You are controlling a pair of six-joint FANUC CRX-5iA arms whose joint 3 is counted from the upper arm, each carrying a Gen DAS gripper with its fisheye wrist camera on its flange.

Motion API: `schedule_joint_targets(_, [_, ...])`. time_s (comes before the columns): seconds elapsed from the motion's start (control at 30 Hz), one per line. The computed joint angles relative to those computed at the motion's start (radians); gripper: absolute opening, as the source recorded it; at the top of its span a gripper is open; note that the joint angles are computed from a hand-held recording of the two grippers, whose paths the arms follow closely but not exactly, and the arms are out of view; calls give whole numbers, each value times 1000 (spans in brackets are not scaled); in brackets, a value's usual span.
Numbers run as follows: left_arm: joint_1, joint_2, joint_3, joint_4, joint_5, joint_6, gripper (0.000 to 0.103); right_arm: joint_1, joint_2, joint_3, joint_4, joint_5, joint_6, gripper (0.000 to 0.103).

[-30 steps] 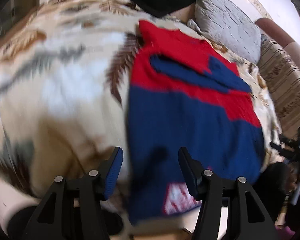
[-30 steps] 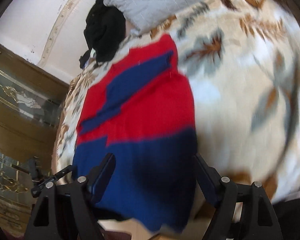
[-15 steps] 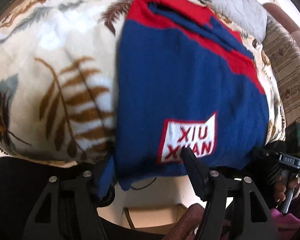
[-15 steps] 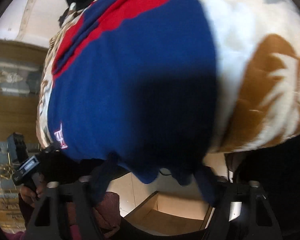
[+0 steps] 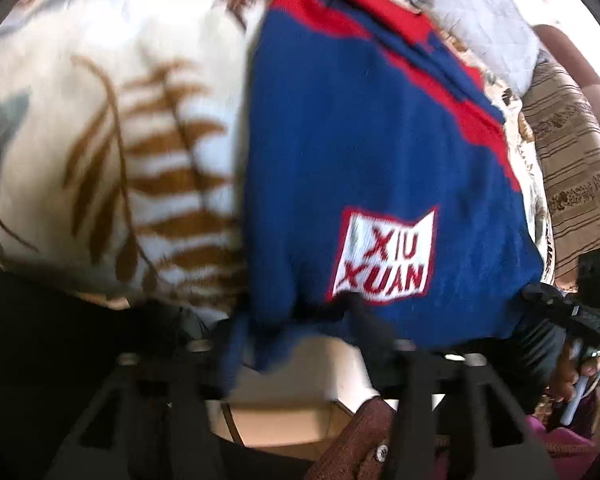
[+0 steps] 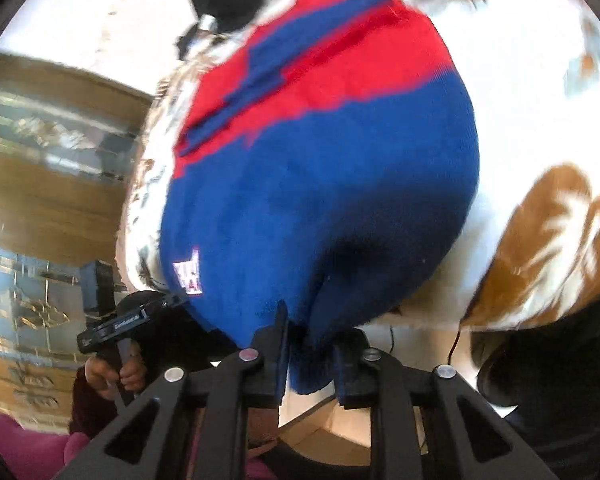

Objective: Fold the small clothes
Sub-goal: 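Grasp the blue hem with both grippers and lift it, then fold the blue hem up toward the collar with both grippers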

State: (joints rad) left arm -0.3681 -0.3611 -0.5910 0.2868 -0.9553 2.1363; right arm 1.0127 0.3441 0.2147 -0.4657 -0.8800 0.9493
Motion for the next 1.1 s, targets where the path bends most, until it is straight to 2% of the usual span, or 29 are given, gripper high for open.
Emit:
schedule_joint_targets(0.07, [-1, 9, -11, 27, 13, -20, 57, -7, 29, 18, -6, -39, -37, 28])
schedule_joint_targets(0.17, [-6, 14, -17, 40, 34, -27, 53, -33, 50, 23, -70, -32, -66, 29])
schedule_joint_targets(0.2, [-6, 11, -25, 51, 52, -35, 36, -37, 50, 20, -81, -12, -53, 29])
schedule_joint_targets(0.23, [-8, 14, -21, 48, 53, -33, 24, -35, 44, 13, -82, 7, -27, 29])
schedule_joint_targets(0.27, [-12, 12, -22, 43, 54, -26, 22, -35, 37, 8, -81, 11, -7, 29])
schedule_joint_targets(0.3, [-12, 6, -25, 46, 59, -26, 15, -33, 28, 2, -78, 21, 6, 25])
schedule_joint_targets(0.33, [-9, -2, -31, 54, 62, -31, 13, -34, 22, 0, -86, 28, 16, 20])
schedule_joint_targets(0.53, [67, -131, -81, 193, 85, -189, 12, -48, -44, 8, -108, 100, 103, 18])
schedule_joint_targets(0.7, [117, -112, -6, 270, 152, -335, 12, -75, -46, 77, -107, 164, 161, 18])
schedule_joint_targets(0.83, [177, -34, 76, 312, 187, -442, 12, -113, 16, 185, -69, 172, 153, 18])
schedule_joint_targets(0.9, [208, 56, 161, 293, 193, -475, 12, -132, 82, 277, -40, 165, 136, 18])
schedule_joint_targets(1.1, [282, 296, 350, 286, 211, -520, 12, -186, 355, 657, 63, 94, 28, 18])
